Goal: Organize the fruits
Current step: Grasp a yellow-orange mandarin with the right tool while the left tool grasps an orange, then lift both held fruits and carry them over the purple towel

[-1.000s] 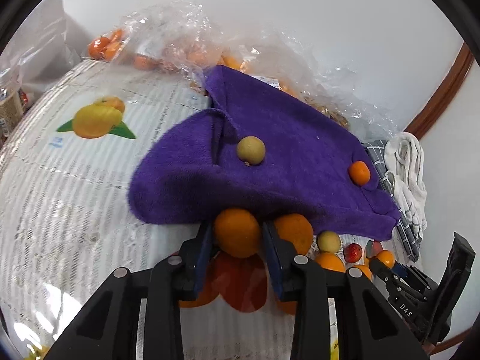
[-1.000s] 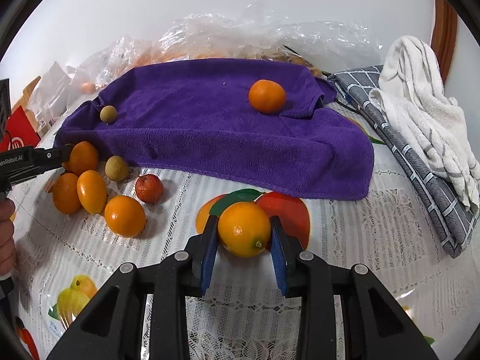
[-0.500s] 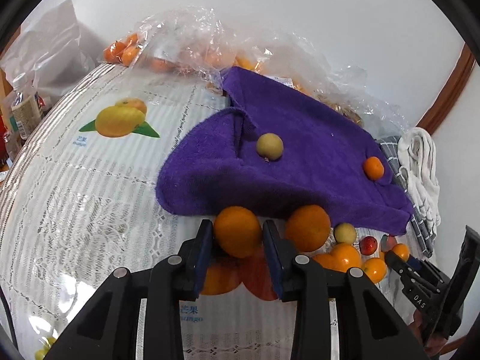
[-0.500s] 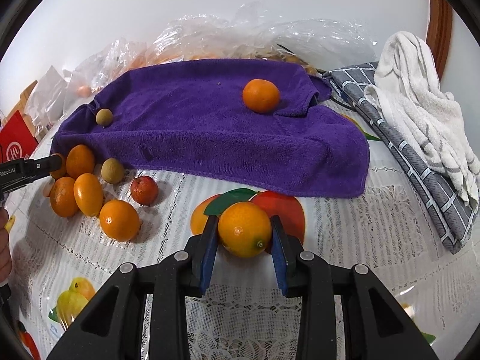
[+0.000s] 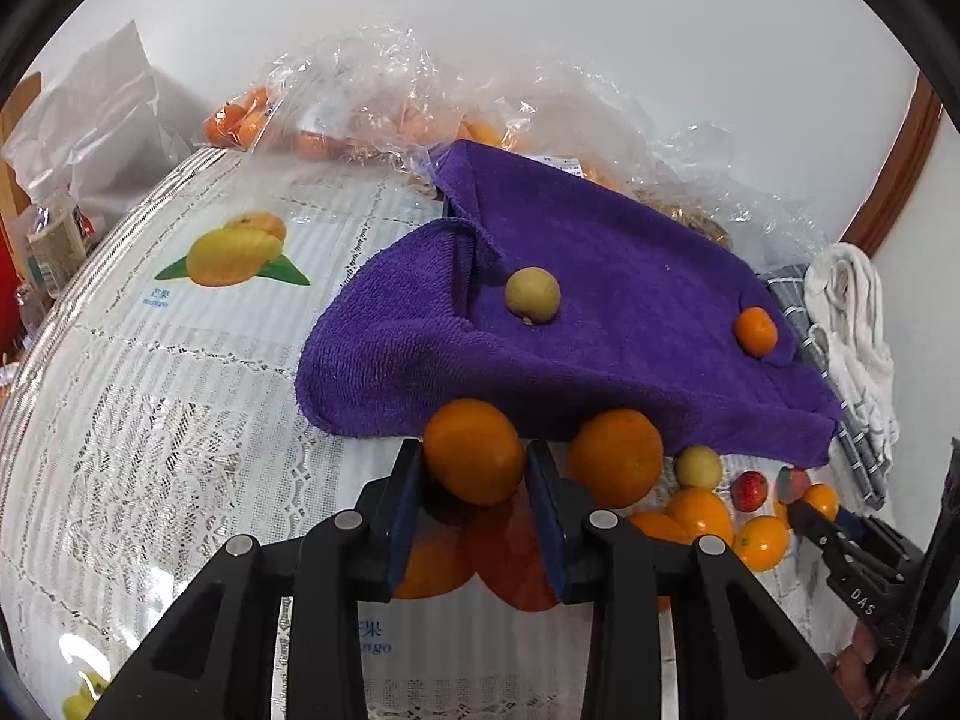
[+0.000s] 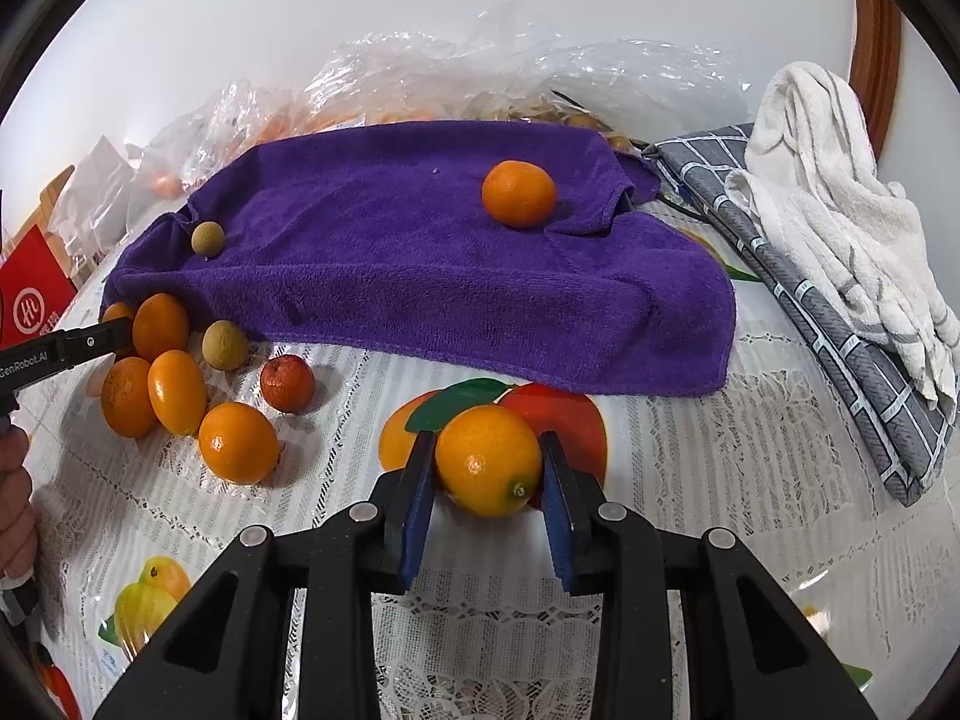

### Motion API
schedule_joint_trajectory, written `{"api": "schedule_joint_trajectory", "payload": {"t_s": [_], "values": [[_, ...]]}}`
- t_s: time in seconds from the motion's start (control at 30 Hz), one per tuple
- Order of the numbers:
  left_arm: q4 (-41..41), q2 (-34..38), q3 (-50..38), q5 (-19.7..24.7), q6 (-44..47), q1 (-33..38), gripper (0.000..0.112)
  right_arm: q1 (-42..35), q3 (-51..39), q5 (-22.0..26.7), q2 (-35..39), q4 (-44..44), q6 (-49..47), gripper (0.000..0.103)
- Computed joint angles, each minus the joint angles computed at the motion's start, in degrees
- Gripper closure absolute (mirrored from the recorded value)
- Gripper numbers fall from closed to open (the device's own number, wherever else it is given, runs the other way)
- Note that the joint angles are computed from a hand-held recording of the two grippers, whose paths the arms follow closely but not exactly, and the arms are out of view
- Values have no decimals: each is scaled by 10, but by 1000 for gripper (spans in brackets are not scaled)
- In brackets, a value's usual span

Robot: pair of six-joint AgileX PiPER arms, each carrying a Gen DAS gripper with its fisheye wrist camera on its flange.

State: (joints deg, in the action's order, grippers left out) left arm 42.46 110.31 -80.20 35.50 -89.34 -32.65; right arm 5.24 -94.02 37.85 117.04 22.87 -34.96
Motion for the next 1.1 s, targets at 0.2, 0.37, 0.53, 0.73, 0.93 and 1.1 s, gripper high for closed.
{"api": "schedule_joint_trajectory", "payload": {"t_s": [0.2, 0.37, 0.53, 0.73, 0.93, 1.1], "values": [[60, -12, 14, 4, -55, -12, 80, -18, 12, 4, -9, 56, -51, 70], [115, -26, 29, -3, -110, -21, 80, -27, 21, 6, -16, 91, -84, 70], [175, -43, 51, -8, -167, -32, 80, -34, 11, 22, -12, 93, -75, 70], [187, -46, 48, 7, -169, -43, 80, -46, 19, 27, -28, 104, -77, 70], [161, -44, 18, 53, -137, -56, 80, -57, -21, 49, -36, 86, -59, 70], [108, -28, -54, 85, -49, -50, 80, -57, -129, 91, 7, 73, -16, 70]]}}
